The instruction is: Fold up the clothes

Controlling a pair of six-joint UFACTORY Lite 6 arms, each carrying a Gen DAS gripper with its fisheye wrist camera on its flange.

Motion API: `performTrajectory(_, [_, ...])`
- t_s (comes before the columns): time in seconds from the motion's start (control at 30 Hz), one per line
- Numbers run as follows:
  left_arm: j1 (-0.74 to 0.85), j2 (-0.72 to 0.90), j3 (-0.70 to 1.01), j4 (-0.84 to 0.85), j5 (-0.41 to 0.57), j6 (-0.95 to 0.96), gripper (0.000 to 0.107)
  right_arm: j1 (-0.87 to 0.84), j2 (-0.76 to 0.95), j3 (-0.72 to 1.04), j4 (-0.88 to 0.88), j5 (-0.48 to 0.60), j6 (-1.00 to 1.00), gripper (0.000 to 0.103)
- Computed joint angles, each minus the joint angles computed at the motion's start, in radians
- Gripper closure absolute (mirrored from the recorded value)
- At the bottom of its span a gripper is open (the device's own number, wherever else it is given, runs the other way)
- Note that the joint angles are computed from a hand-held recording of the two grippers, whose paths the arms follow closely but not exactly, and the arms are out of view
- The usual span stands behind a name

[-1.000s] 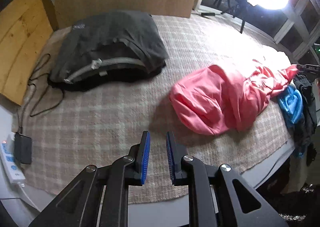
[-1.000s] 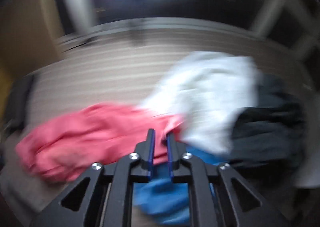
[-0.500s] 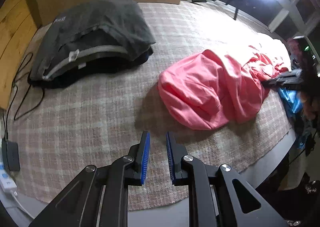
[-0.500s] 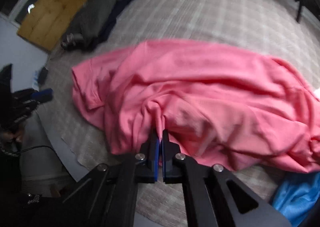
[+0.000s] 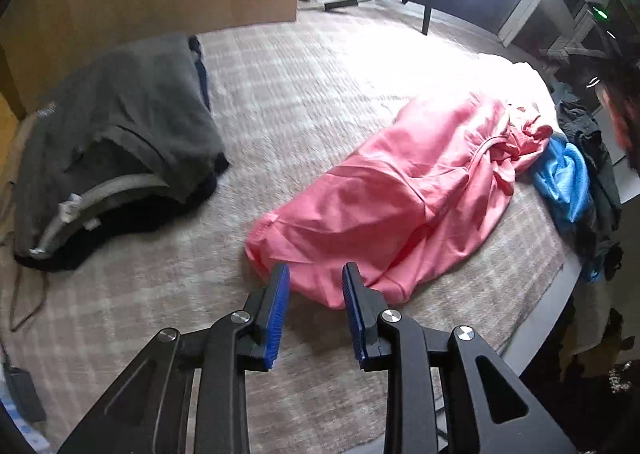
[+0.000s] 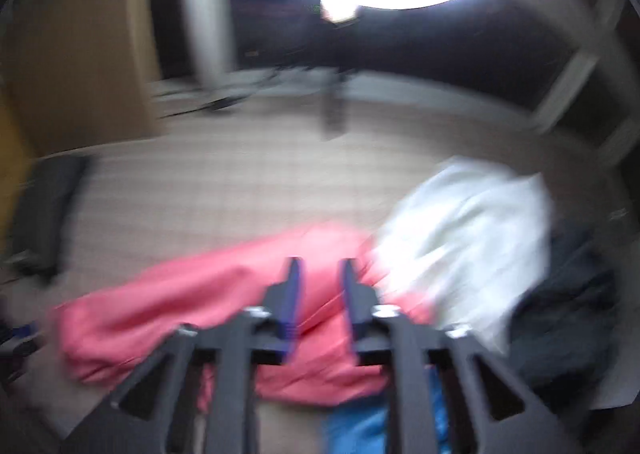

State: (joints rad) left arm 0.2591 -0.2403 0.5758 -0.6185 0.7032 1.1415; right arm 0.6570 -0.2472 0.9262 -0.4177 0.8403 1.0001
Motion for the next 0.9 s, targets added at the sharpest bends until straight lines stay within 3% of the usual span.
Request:
performTrajectory(0.07, [0.072,-0.041,0.011,0.008,0.052,0.054,0.081,0.2,0.016,-0.052,0.085,-0.114,0.164,0.056])
performTrajectory(0.2, [0.245,-0.014,0.096,-0.003,0.163,0.195,0.081,0.417,0.324,0.079,0.189,-0.428,0.361,0.056])
performTrajectory(0.3, [0.322,0.022,0.156,-0.006,0.201,0.269,0.081,0.464,0.571,0.264,0.187,-0.51,0.475,0.056])
performTrajectory(0.4, [0.386,0.036,0.192,-0.013,0.242,0.334,0.081,0.446,0.779,0.445,0.241,-0.492,0.502,0.056])
performTrajectory(0.5, [0.433,0.048,0.21,-0.025,0.278,0.384,0.081,0.433,1.009,0.721,0.278,-0.362,0.461,0.056])
performTrajectory(0.53, [0.445,0.049,0.212,-0.028,0.283,0.398,0.081,0.425,1.054,0.767,0.303,-0.347,0.433,0.06])
performTrajectory(0.57, [0.457,0.05,0.214,-0.03,0.288,0.412,0.081,0.427,1.068,0.774,0.302,-0.358,0.425,0.071])
performTrajectory(0.6, [0.466,0.052,0.218,-0.032,0.293,0.422,0.081,0.435,1.055,0.747,0.281,-0.39,0.433,0.1])
performTrajectory(0.7, [0.461,0.071,0.241,-0.038,0.305,0.436,0.081,0.504,0.892,0.569,0.055,-0.454,0.61,0.099])
performTrajectory(0.77, [0.419,0.091,0.267,-0.038,0.297,0.419,0.081,0.582,0.71,0.406,-0.082,-0.403,0.749,0.099])
performTrajectory(0.83, [0.327,0.108,0.289,-0.029,0.279,0.378,0.081,0.69,0.51,0.247,-0.146,-0.278,0.866,0.1])
performTrajectory(0.9, [0.203,0.1,0.291,-0.021,0.242,0.324,0.081,0.843,0.314,0.104,-0.123,-0.069,0.981,0.1])
